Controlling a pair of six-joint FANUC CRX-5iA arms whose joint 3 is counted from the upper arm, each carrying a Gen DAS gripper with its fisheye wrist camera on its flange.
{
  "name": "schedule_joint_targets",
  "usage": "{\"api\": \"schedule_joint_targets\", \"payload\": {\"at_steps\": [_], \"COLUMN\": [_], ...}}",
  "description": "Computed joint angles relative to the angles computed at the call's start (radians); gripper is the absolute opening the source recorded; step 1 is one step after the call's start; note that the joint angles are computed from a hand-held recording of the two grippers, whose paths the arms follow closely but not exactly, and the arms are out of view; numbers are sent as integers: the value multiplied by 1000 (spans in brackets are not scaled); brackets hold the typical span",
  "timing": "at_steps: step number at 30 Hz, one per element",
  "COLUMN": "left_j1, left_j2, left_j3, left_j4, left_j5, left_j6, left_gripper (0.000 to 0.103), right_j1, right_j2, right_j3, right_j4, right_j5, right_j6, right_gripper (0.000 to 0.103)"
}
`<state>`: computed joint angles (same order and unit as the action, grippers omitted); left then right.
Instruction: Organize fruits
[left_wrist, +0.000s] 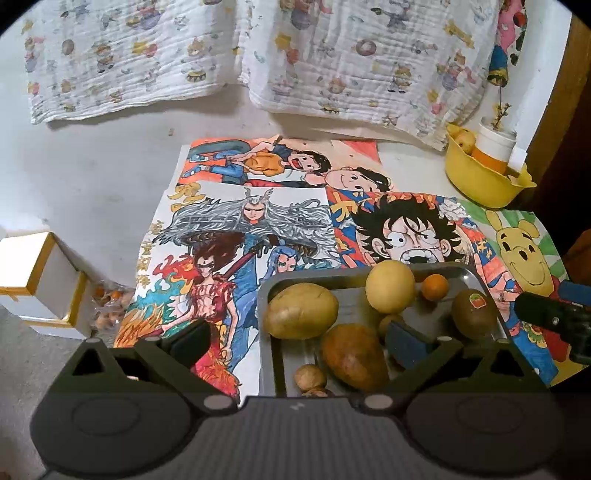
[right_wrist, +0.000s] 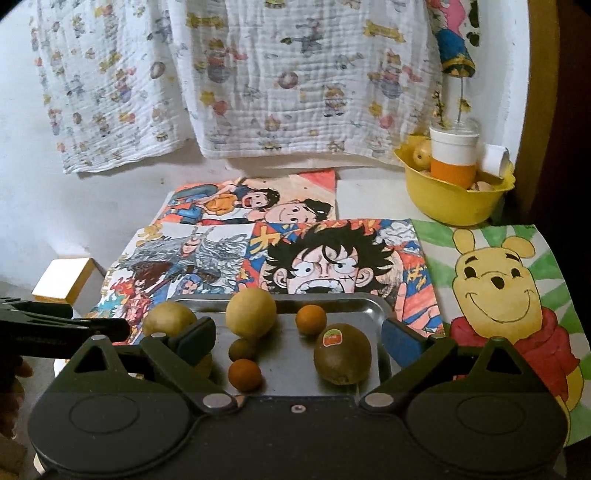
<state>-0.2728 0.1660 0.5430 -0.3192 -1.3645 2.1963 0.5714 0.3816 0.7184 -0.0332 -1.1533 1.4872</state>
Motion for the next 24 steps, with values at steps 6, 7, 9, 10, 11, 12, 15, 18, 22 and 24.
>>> {"api": "schedule_joint_targets", "payload": {"at_steps": [6, 7, 9, 10, 11, 12, 15, 18, 22, 24], "left_j1": [-30, -35, -43, -48, -53, -57, -74, -94, -125, -134], "left_j2": [2, 4, 10, 13, 15, 17, 23, 22, 29, 32], "left_j3": [9, 14, 22, 27, 30, 33, 46, 46, 58, 62], "left_j4": [-32, -38, -46, -51, -56, -60, -82, -109, -151, -158], "left_j5": [-32, -40, -50, -56, -61, -65, -81, -80, -94, -103], "left_j6": [54, 67, 91, 105, 115, 123, 149, 166, 187, 200], "left_gripper": [102, 102, 102, 102, 102, 102, 102, 102, 102, 102], "right_j1": [-10, -11, -18, -21, -25, -29, -41, -54, -60, -64], "right_j2": [-16, -20, -22, -21, -20, -21, -27, -28, -30, -33], "right_j3": [-17, -25, -30, -28, -27, -28, -36, -33, -36, -40], "right_j4": [-17, -15, -21, -25, -29, -33, -55, -83, -89, -91], "right_j5": [-2, 4, 6, 5, 5, 8, 16, 7, -5, -10], "right_j6": [47, 51, 60, 64, 69, 75, 106, 139, 176, 180], "right_gripper": [97, 97, 97, 97, 97, 97, 98, 101, 102, 102]}}
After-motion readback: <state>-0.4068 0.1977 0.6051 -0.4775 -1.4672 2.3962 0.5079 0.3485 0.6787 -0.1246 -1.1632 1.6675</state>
